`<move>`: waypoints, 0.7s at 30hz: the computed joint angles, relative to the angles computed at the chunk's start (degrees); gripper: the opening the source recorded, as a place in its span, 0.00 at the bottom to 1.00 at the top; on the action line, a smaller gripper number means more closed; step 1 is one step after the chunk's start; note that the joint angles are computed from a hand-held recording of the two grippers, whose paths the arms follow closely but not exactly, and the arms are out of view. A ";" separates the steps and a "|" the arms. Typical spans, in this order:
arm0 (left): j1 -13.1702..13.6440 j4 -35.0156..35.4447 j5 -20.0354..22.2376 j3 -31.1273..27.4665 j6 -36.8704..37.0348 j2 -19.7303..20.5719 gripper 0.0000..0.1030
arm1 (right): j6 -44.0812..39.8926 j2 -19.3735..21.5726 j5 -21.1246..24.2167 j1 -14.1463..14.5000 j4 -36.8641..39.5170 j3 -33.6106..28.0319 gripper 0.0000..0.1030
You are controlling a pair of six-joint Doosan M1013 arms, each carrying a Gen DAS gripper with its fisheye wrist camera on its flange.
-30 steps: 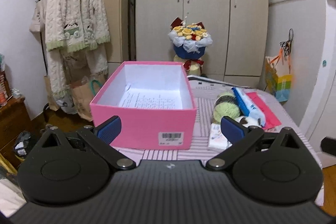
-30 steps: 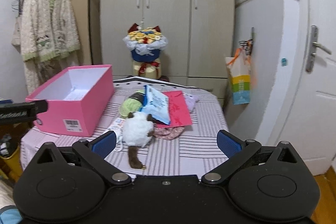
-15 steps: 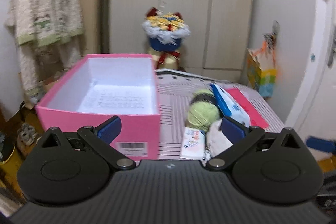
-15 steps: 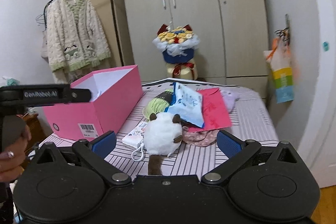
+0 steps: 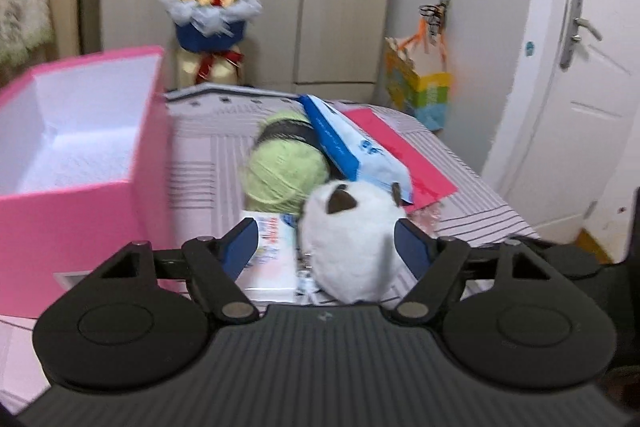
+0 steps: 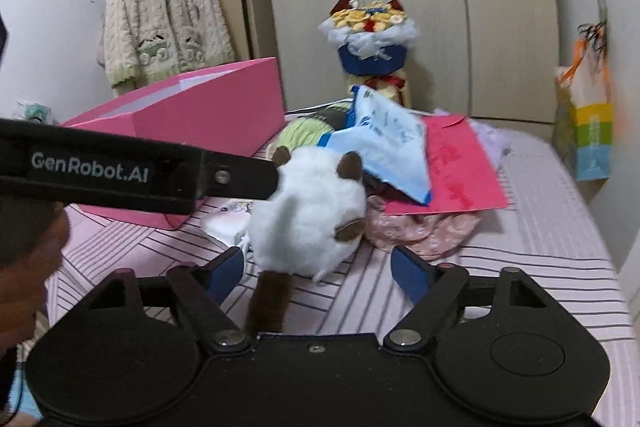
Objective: Organize soft objects
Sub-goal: 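Move the left gripper to the white plush cat and close on it, then lift the plush cat with the left gripper and carry it over the pink box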
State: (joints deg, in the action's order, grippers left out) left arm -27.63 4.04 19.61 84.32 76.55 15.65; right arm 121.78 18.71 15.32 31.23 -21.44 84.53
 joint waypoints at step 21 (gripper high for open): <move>1.17 -18.14 12.31 -5.38 17.87 3.47 0.63 | -6.26 1.19 2.20 -0.25 9.24 -2.01 0.59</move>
